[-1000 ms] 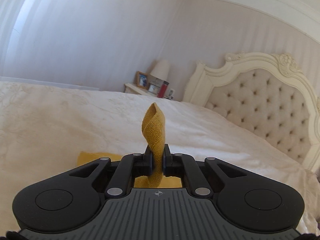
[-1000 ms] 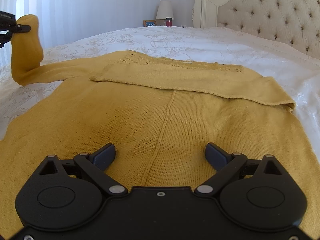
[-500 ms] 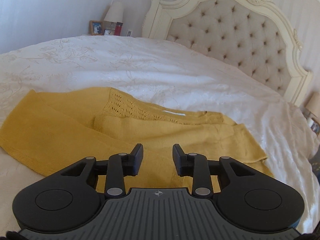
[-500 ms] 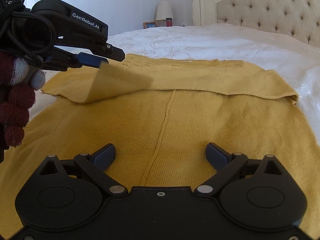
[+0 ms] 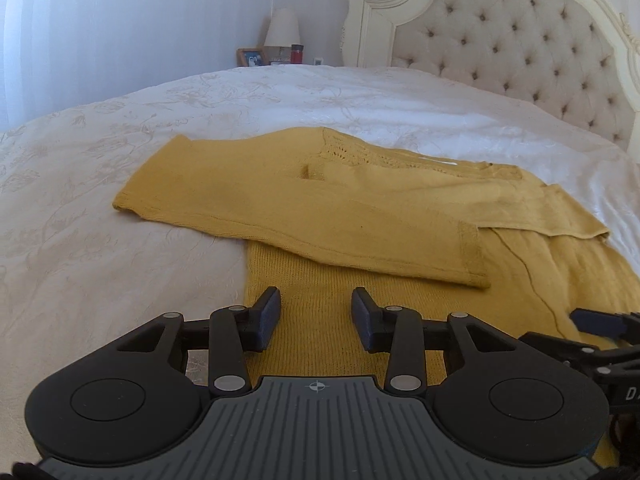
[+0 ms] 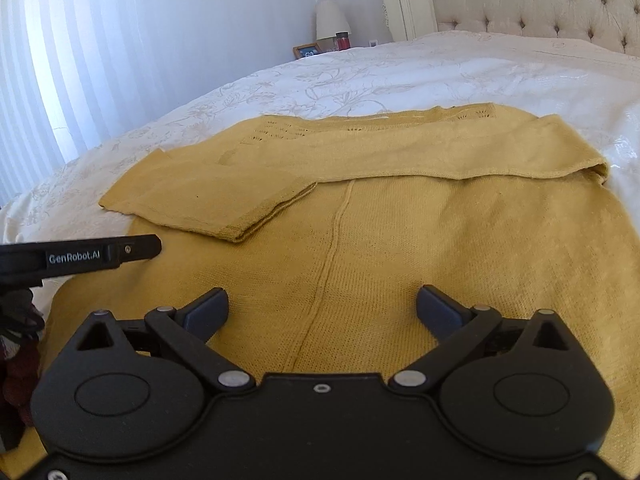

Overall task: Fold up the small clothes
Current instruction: 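Grasp the laid sleeve's cuff with the right gripper and lift it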

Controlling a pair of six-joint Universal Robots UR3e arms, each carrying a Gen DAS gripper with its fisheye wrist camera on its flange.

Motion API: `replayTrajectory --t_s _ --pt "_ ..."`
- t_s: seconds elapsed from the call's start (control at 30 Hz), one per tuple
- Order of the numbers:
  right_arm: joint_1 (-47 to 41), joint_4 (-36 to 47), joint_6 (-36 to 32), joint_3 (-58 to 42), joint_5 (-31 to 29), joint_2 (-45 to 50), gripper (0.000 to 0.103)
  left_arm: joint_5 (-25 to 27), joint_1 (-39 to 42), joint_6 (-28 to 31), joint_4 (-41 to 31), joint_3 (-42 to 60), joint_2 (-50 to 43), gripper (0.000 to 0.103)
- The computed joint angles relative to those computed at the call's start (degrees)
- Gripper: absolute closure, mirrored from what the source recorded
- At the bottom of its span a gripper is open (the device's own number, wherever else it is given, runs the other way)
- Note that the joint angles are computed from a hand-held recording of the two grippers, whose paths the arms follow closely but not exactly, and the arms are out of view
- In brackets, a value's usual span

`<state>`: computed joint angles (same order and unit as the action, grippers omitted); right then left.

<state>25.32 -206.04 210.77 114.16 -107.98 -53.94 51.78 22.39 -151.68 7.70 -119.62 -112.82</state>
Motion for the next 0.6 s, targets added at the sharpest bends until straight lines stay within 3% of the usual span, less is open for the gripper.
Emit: replayTrajectory --t_s 0.1,0.23,0.37,0.6 --pt "-0.07 3.50 -0.60 -0.82 0.60 -1.25 0.001 1.17 -0.54 -0.51 6.55 -2.16 -1.86 0.062" --pt "-1.27 9.79 -1.65 -1.65 3.22 -4.73 0.001 3.41 -1.94 -0.22 7.08 -1.45 -2.36 0.061" --pt "-3.00 6.25 -0.42 -0.85 5.92 -6.47 0.021 2.93 -1.59 -0.17 7.87 -1.81 -2.65 0.061" --pt "-9.60 9.00 -0.18 -7.43 18.96 -4.54 0.038 1.84 -0.98 -0.35 7.17 -1.49 -2.96 0.061"
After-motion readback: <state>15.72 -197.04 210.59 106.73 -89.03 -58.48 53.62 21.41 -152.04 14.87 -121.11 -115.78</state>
